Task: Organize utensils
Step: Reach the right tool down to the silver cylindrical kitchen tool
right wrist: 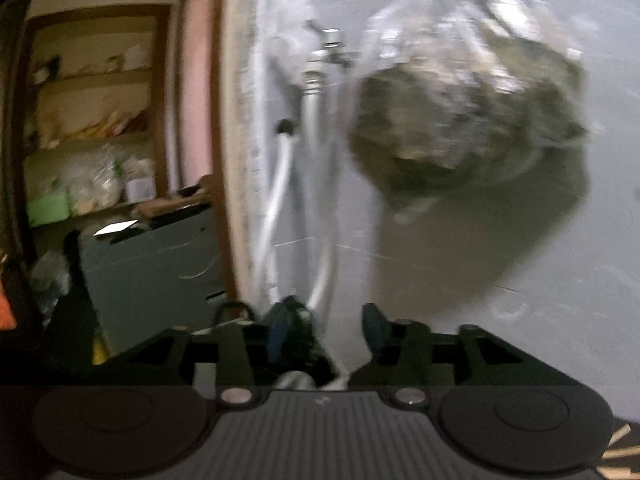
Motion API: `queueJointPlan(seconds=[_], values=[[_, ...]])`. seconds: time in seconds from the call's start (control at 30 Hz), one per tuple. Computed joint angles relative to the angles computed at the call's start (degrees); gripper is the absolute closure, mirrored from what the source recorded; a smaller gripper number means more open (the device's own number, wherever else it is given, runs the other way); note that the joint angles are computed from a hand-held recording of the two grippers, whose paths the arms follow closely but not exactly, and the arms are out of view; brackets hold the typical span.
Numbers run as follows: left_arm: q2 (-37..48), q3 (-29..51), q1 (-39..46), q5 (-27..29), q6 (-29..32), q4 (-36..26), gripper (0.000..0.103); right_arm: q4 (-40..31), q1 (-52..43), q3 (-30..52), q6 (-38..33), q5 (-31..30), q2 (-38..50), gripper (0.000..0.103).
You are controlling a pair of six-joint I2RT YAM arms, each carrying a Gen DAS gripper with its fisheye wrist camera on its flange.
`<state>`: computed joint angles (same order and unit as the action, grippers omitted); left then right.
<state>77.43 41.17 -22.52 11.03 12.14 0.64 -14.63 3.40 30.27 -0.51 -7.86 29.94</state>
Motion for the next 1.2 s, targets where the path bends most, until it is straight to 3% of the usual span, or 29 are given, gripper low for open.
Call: queueJointPlan(seconds=[0.13,0.23,0.5,0.7,0.97,1.2], values=[[0.02,0.01,0.1,0.07,0.04,-0.01,0.026,-2.8,-12.81,-0.66,1.71,-6.18,-2.4,0.023],[0.01,0.03,0.11,0.08,0.05,-0.07,0.026,-4.85,-25.01,-1.46,3.02,-12.3,-2.44,0.012],[0.29,0.34,0.04,-0.16,0.26,-0.32,0.026,-11.22,-44.46,-0.17,8.71,-20.35,12.72,0.005],[0.52,0.6,0.38,0.35,0.47,-0.41,0.026,-15.12,-41.24,1.39,15.2,-13.4,23.5,0.004],[0.99,0.79,2.07,2.83,1.63,-0.43,0.026,-15.54,-29.74,6.44,26.55,-8.34,33.76,0.001],[1.87,0.74,4.76,7.18,3.24,0.52,0.027,-16.34,-18.63,12.15,33.54,0.71,40.27,0.003]])
